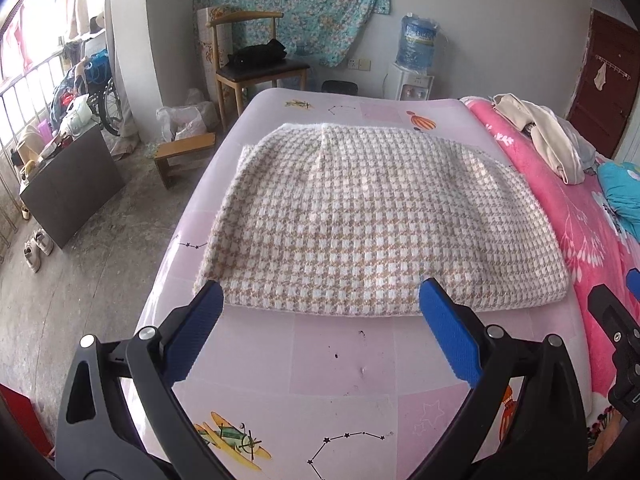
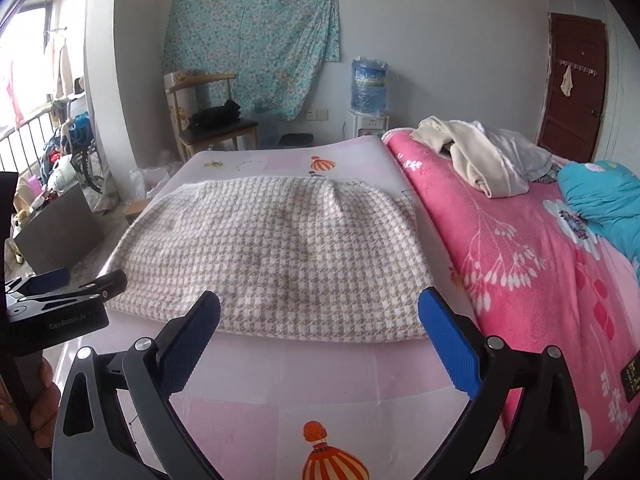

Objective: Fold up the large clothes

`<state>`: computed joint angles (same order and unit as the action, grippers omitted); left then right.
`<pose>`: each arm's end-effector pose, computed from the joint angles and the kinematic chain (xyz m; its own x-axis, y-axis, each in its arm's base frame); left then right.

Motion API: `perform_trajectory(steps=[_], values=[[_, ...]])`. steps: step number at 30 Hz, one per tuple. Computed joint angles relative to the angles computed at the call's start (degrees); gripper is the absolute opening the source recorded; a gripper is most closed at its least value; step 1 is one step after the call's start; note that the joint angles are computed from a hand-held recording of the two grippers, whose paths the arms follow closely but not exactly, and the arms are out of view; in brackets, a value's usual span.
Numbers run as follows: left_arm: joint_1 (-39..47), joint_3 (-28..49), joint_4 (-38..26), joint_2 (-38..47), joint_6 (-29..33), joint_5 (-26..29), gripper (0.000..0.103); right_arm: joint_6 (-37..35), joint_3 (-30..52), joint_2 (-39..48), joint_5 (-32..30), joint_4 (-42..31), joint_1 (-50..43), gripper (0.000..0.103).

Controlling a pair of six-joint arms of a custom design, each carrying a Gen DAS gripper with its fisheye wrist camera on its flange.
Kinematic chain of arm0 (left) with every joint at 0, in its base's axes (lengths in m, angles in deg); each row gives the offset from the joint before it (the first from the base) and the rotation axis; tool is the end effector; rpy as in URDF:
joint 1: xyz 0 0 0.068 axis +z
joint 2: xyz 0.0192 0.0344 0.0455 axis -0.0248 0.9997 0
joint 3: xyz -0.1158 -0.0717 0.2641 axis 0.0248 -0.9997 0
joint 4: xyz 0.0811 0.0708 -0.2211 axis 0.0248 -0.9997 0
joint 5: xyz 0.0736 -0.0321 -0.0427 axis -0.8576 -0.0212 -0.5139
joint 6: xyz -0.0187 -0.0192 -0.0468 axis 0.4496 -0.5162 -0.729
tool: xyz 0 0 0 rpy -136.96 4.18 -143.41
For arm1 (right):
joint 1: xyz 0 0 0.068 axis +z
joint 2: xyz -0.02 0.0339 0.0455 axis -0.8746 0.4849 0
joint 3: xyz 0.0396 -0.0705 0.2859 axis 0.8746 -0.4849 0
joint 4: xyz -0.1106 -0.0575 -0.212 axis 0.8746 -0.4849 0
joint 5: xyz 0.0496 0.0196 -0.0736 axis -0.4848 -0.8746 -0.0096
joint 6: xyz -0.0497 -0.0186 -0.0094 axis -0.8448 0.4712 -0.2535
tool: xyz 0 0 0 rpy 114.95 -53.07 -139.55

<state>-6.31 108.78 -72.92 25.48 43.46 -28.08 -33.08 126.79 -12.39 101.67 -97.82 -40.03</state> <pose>0.3277 -0.0303 0.3766 -0.7463 0.0800 -0.6607 0.1400 0.9894 -0.0383 0.1972 0.0587 0.3973 -0.6558 0.1269 -0.7442 0.2337 0.9715 -0.0403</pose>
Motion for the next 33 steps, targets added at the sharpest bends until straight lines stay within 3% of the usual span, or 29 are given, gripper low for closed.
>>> perform_trajectory(steps=[10, 22, 33], values=[[-2.7, 0.3, -2.8, 1.2, 0.4, -4.2, 0.095, 1.7, 2.1, 5.8, 3.2, -6.7, 0.8, 0.097], [-4.1, 2.6, -7.4, 4.1, -1.0, -5.9, 0.095, 2.9, 2.9, 8.1, -5.7, -9.5, -5.4, 0.097], [-3.9, 3.3, -8.7, 5.2, -1.5, -5.2, 0.095, 2.9, 3.5, 9.3, -7.4, -10.0, -5.7, 0.097]])
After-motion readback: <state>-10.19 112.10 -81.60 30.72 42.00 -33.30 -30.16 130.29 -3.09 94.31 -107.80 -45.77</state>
